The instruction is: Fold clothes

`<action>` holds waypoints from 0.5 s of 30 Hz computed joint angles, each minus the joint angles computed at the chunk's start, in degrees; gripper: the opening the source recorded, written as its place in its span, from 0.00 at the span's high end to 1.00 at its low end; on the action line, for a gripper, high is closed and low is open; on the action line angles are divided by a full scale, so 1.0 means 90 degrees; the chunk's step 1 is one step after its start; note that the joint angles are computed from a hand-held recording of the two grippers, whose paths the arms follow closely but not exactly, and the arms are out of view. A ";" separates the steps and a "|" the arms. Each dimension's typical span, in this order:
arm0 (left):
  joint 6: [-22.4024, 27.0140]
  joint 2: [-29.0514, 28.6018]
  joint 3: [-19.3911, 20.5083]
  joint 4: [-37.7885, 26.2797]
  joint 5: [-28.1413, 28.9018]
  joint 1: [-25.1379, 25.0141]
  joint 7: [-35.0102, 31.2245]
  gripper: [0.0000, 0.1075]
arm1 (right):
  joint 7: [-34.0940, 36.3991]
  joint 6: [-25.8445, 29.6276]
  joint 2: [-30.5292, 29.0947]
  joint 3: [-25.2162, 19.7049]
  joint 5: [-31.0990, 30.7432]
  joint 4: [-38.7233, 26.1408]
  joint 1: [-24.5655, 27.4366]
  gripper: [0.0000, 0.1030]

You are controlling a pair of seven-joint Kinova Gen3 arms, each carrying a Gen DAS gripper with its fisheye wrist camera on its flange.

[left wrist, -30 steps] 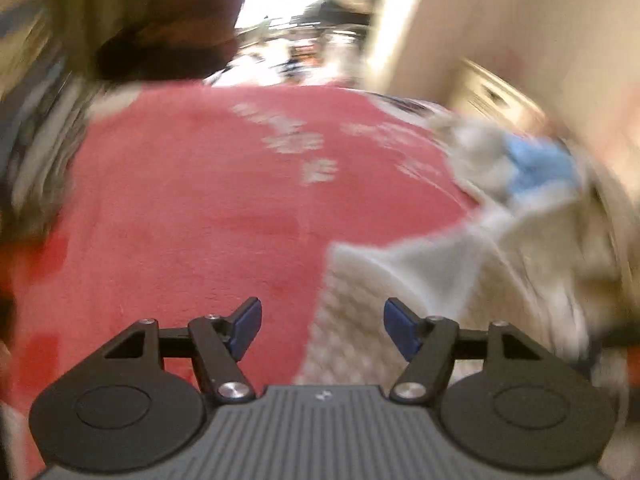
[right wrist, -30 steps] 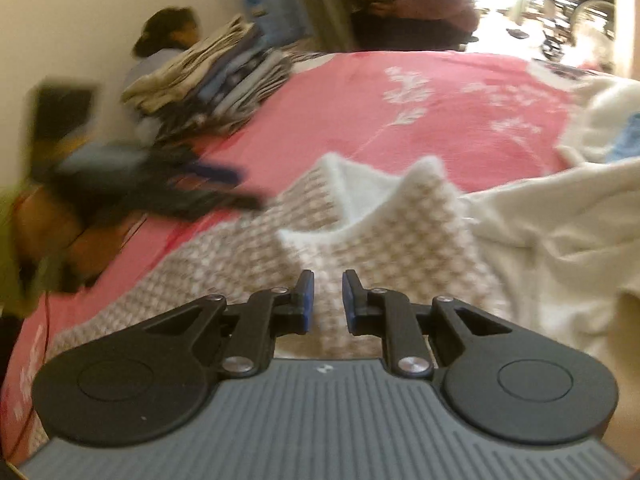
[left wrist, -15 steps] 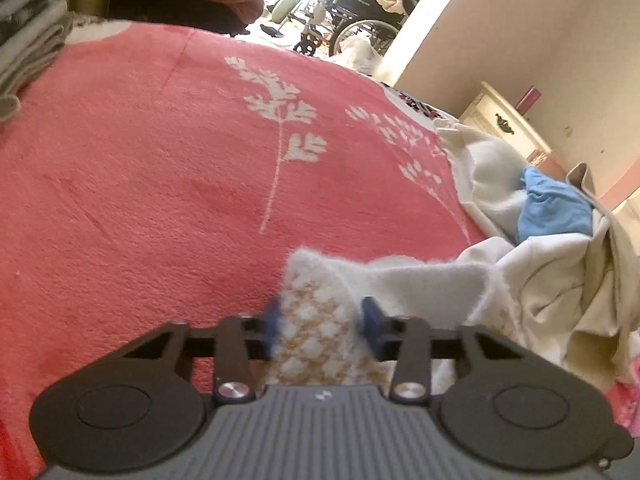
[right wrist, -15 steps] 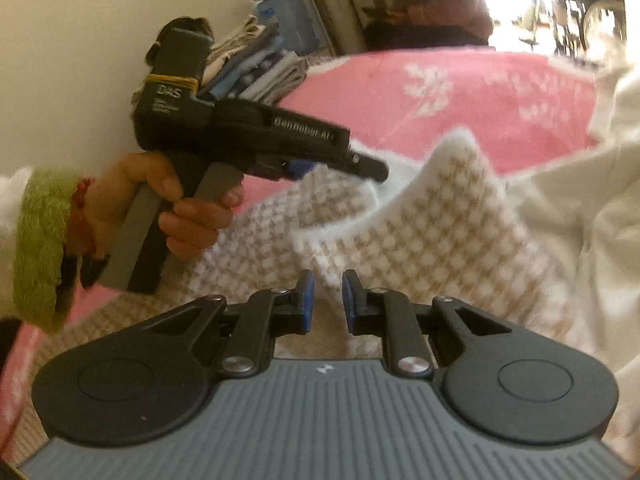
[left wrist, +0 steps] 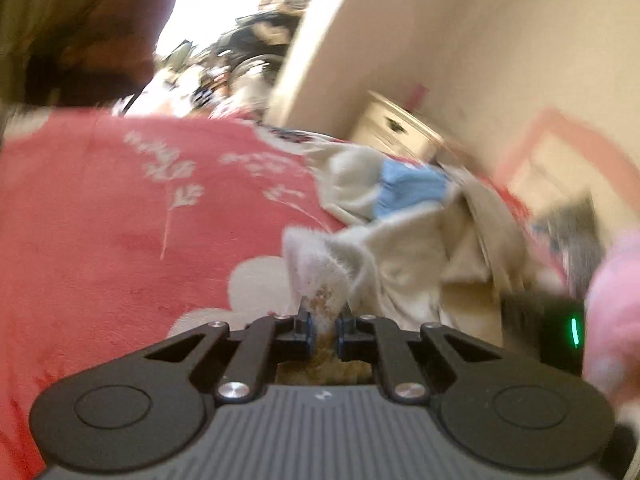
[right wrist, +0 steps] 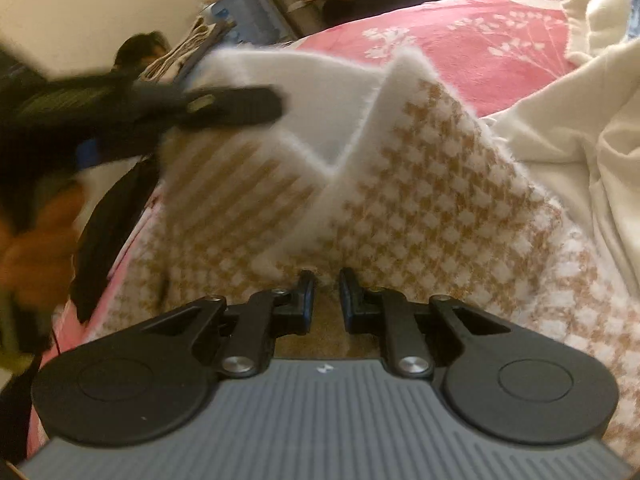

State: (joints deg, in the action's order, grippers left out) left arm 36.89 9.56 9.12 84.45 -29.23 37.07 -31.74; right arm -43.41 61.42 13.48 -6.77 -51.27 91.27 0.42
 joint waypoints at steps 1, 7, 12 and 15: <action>0.0144 -0.0021 0.0018 -0.0005 -0.0259 0.0161 -0.0175 0.90 | 0.0070 0.0069 0.0014 -0.0013 -0.0113 0.0002 0.0071 0.87; 0.0704 -0.0146 0.0350 0.0092 -0.1043 0.0547 -0.1032 0.90 | 0.0769 0.1044 -0.0247 0.0633 -0.1071 0.0018 0.0543 0.81; 0.1260 0.0011 0.0498 -0.0005 -0.1666 0.0963 -0.1931 0.90 | 0.0249 0.1621 -0.0203 0.0355 -0.2247 -0.0335 0.1634 0.67; 0.1561 0.0152 0.0600 -0.0063 -0.1885 0.1152 -0.2682 0.90 | -0.0121 0.0924 -0.0221 0.0631 -0.2069 -0.0600 0.1084 0.67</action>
State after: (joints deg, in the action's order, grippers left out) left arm 50.94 10.92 14.53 83.88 -46.20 47.44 -55.87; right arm -44.50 69.74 11.49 -1.09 -69.90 85.87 10.17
